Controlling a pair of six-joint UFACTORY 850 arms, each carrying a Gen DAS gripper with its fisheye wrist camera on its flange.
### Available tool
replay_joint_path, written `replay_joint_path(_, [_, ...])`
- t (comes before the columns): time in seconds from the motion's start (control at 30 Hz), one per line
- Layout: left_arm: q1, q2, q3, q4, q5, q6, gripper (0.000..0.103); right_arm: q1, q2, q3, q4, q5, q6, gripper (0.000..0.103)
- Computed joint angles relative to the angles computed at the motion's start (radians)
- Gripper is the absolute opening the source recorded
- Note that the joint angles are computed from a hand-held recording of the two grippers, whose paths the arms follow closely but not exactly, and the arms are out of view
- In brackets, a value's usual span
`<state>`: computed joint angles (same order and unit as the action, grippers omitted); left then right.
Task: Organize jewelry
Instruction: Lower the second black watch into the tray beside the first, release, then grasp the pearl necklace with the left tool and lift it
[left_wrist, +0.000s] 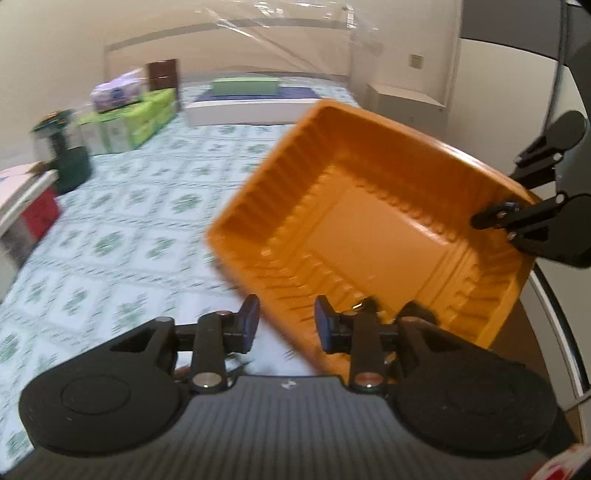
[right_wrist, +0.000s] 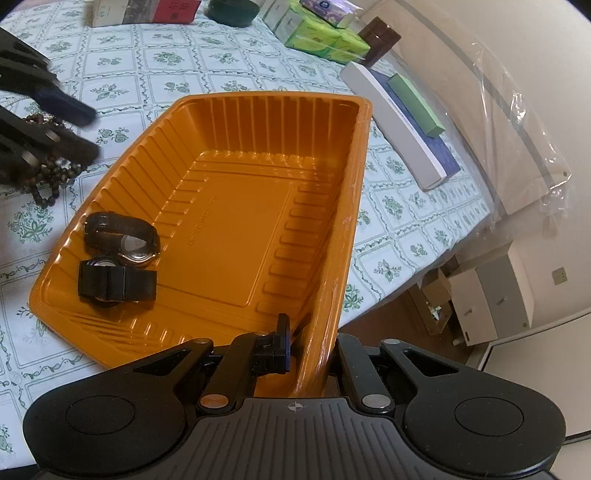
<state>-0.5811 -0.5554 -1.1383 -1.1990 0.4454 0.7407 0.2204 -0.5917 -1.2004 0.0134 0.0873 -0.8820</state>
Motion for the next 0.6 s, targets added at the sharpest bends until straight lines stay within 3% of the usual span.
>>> replay_joint_path(0.27, [-0.008, 0.124, 0.196, -0.119, 0.114, -0.045, 0.036, 0.001, 0.003, 0.006, 0.045, 0.008, -0.043, 0.006])
replay_joint_path(0.6, [-0.006, 0.213, 0.363, -0.279, 0.182, -0.057, 0.039, 0.007, 0.004, 0.011, 0.220, 0.016, -0.214, 0.006])
